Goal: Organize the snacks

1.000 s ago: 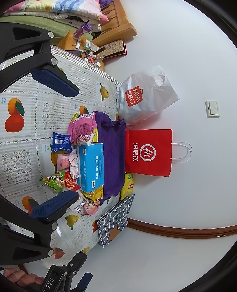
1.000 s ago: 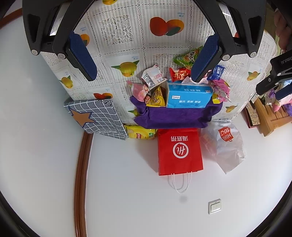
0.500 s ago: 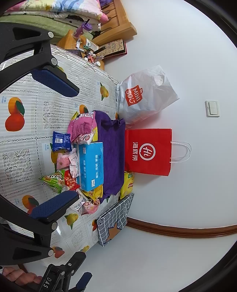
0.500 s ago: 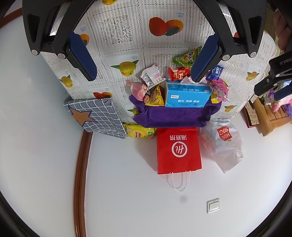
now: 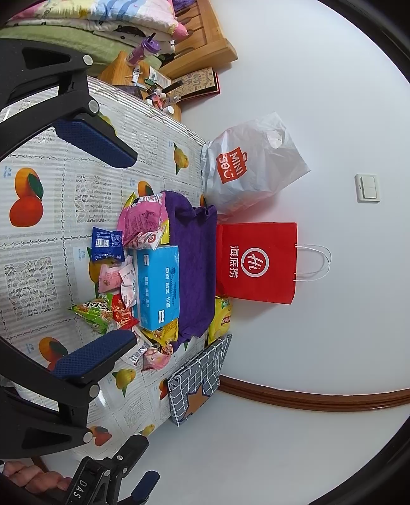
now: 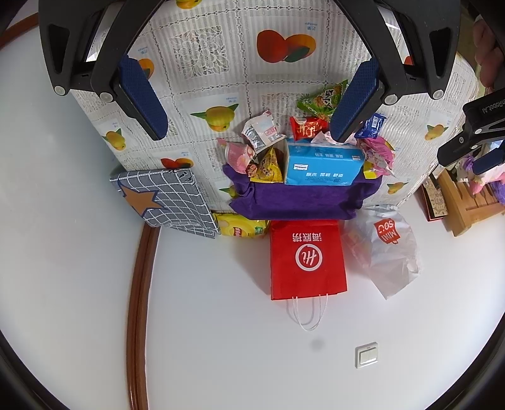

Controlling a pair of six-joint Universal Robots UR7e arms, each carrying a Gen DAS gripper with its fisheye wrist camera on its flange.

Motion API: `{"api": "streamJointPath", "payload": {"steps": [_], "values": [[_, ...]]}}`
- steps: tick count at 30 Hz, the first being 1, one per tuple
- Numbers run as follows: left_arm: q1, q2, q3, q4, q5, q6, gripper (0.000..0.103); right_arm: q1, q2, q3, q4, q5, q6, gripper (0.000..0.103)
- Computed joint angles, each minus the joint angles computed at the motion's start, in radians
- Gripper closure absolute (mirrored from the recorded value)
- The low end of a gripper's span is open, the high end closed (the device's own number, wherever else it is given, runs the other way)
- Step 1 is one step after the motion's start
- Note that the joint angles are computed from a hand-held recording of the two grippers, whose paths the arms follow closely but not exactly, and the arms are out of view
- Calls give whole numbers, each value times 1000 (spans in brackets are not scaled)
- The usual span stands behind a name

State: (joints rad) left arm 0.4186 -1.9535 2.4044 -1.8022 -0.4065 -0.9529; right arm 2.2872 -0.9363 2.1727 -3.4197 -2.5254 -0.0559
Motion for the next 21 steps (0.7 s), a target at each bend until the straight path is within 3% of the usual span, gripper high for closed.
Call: {"api": "streamJointPath", "payload": {"steps": [21], "values": [[-2, 0, 0, 6, 0, -7, 0, 1, 1, 6, -17, 7, -9, 1]]}}
